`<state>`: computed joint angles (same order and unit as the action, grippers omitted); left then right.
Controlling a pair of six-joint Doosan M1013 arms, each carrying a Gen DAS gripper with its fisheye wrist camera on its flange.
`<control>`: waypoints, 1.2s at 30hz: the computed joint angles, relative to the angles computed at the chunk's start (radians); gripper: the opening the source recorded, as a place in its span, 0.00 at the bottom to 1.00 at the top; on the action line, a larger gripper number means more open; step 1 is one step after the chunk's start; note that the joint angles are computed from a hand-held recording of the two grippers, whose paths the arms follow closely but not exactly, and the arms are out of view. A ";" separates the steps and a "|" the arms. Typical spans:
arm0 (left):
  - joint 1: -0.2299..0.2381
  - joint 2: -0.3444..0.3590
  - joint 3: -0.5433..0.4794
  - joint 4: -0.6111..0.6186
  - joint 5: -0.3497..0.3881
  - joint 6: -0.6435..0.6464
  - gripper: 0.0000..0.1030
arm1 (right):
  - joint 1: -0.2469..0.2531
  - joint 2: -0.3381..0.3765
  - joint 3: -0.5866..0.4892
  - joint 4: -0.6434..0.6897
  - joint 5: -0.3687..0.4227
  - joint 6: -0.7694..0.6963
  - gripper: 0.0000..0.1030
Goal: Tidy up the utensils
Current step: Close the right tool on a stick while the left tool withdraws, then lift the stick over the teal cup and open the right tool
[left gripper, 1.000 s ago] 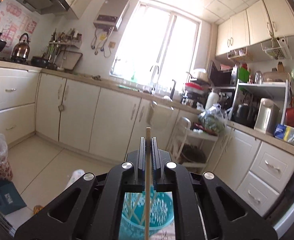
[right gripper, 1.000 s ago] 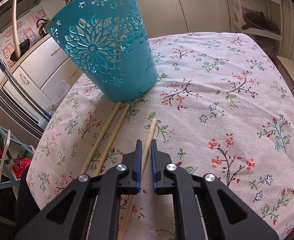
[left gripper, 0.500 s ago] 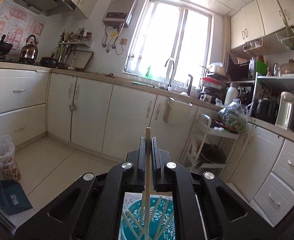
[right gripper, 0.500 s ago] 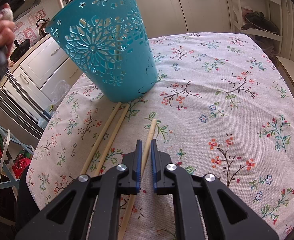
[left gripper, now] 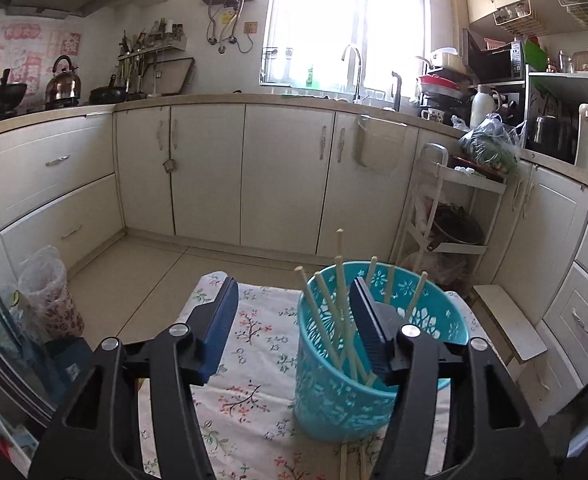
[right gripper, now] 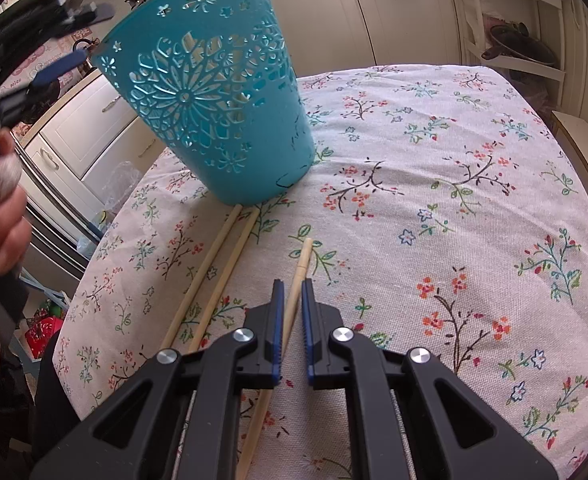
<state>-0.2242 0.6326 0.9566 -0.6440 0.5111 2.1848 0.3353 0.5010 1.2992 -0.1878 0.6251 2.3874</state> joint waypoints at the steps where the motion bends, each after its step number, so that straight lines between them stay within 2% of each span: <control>1: 0.005 -0.005 0.009 0.014 0.006 -0.013 0.58 | 0.000 0.000 -0.001 -0.001 0.001 0.000 0.09; 9: 0.042 -0.025 0.076 0.038 0.037 -0.040 0.74 | 0.003 0.005 -0.011 -0.009 0.019 -0.004 0.11; 11: 0.047 -0.015 0.071 0.059 0.069 -0.062 0.77 | 0.005 0.009 -0.021 -0.011 0.033 -0.015 0.12; 19: 0.052 0.056 0.012 0.139 0.244 -0.167 0.83 | 0.018 0.038 -0.082 -0.077 0.141 -0.016 0.13; 23: 0.048 0.069 0.017 0.171 0.266 -0.183 0.86 | 0.018 0.050 -0.104 -0.087 0.174 -0.014 0.13; 25: 0.046 0.083 -0.006 0.205 0.310 -0.222 0.87 | 0.025 0.064 -0.131 -0.111 0.218 -0.027 0.13; 27: 0.048 0.083 -0.006 0.191 0.307 -0.222 0.87 | 0.035 0.078 -0.162 -0.133 0.280 -0.059 0.13; 29: 0.049 0.084 -0.005 0.187 0.311 -0.221 0.88 | 0.039 0.081 -0.171 -0.136 0.310 -0.079 0.13; 32: 0.046 0.089 -0.014 0.205 0.324 -0.233 0.88 | 0.049 0.081 -0.168 -0.173 0.320 -0.089 0.13; 34: 0.045 0.092 -0.022 0.211 0.334 -0.238 0.88 | 0.047 0.074 -0.155 -0.163 0.298 -0.085 0.06; 36: 0.045 0.095 -0.026 0.214 0.342 -0.245 0.88 | 0.030 0.050 -0.113 -0.102 0.226 -0.056 0.06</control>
<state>-0.1790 0.7274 0.9301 -0.4302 0.8532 1.9398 0.3652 0.5510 1.1862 -0.2903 0.8514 2.3315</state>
